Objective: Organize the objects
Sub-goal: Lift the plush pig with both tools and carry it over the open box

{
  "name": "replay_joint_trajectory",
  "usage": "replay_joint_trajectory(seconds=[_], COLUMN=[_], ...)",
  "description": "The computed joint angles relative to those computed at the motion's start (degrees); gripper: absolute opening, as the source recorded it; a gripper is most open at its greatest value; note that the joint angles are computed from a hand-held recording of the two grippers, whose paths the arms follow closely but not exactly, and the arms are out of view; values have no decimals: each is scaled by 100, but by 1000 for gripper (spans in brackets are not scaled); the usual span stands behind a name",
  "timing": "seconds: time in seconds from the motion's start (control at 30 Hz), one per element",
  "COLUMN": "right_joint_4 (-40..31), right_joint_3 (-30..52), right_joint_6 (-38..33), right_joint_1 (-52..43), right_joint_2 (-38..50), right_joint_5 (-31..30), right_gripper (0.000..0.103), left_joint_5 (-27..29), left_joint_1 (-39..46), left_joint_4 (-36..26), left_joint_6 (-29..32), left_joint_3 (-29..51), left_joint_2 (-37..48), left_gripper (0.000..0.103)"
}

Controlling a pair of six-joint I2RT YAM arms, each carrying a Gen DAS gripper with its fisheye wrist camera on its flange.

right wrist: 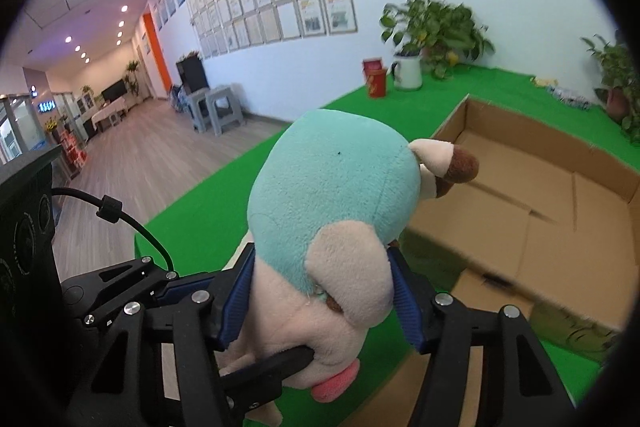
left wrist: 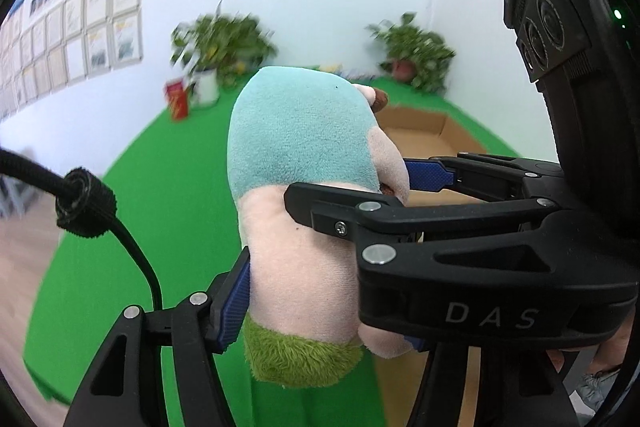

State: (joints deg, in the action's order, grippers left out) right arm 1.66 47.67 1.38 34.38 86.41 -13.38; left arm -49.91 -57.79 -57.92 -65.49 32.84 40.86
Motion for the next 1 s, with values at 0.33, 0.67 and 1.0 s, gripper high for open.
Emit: replay_joint_trajectory(seconds=[0.33, 0.67, 1.0], right_joint_4=[-443, -574, -661], right_joint_3=[1595, 3094, 3255], right_joint_6=[-77, -454, -242], right_joint_1=[-472, -641, -1035], right_joint_2=[-395, 641, 1710], right_joint_5=[211, 723, 121], right_gripper=[60, 60, 59], left_joint_5=[-149, 2816, 4762], left_joint_1=[1161, 3592, 5541], left_joint_4=[1246, 2123, 3143], left_joint_6=[3612, 4850, 5134], left_joint_3=[2150, 3089, 2556], left_joint_2=[543, 1177, 2652], left_gripper=[59, 59, 59])
